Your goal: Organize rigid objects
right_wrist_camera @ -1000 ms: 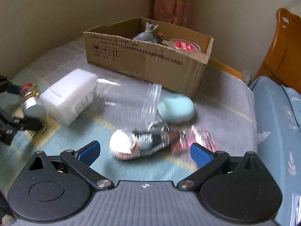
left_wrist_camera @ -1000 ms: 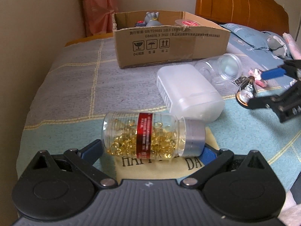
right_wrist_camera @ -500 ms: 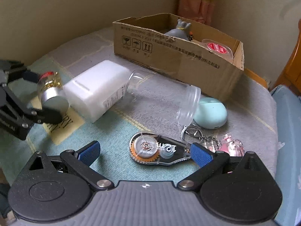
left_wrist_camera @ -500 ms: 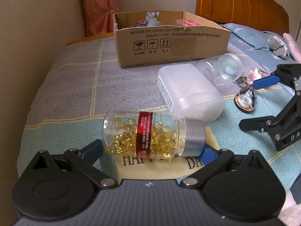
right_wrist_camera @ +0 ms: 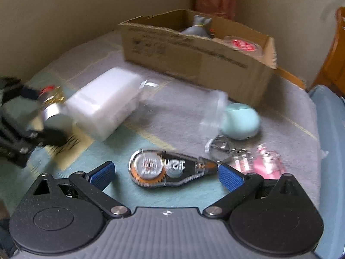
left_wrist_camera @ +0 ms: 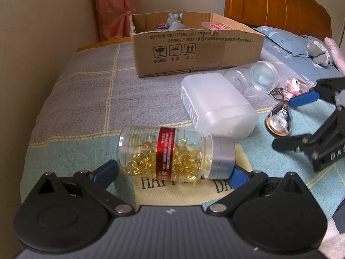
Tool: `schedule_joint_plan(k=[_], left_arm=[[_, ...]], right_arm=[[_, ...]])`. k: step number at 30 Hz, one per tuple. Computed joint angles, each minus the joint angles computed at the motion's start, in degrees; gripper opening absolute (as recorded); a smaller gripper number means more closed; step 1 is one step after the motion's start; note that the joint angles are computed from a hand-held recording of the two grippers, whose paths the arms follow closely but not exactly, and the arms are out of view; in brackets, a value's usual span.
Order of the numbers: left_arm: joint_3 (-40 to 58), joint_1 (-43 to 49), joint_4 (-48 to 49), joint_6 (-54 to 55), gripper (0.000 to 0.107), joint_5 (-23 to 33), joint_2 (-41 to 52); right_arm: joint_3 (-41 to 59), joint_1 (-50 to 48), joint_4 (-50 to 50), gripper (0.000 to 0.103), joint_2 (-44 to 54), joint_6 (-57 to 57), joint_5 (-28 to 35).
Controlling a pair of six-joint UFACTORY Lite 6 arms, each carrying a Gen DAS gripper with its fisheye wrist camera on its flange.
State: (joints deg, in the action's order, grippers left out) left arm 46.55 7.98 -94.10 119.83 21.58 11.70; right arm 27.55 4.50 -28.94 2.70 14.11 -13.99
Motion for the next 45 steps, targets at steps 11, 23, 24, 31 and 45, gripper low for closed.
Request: schedule_joint_plan(k=[11,23,24,31,45], left_arm=[[0.2,0.1,0.9,-0.7,0.102,0.0,0.1],[0.6,-2.1,1.4,-0.7,0.102,-0.9,-1.3],[0.6,-2.6,0.7,-0.2,0.102,-1.4,-1.3],[1.1,-3.0,1.3,-0.5,0.099,-2.4,-1.5],[4.6,-2.2,18.6,-14.8,0.094,-1.0,-0.9]], right_arm=[[0.4,-3.1,-5.9,0.103,2.2,3.8,-4.5],[1.8,-3.9,-11.1,0.103,3.6,5.9,-5.7],[1.9,-3.9,-11.4,0.103,3.7,6.1,-5.7],[1.7,-3.9,-13.7,0.103,3.0,8.0,-5.0],[0.7,-3.5,-20.9,0.092,-0.3,15.7,-2.2]])
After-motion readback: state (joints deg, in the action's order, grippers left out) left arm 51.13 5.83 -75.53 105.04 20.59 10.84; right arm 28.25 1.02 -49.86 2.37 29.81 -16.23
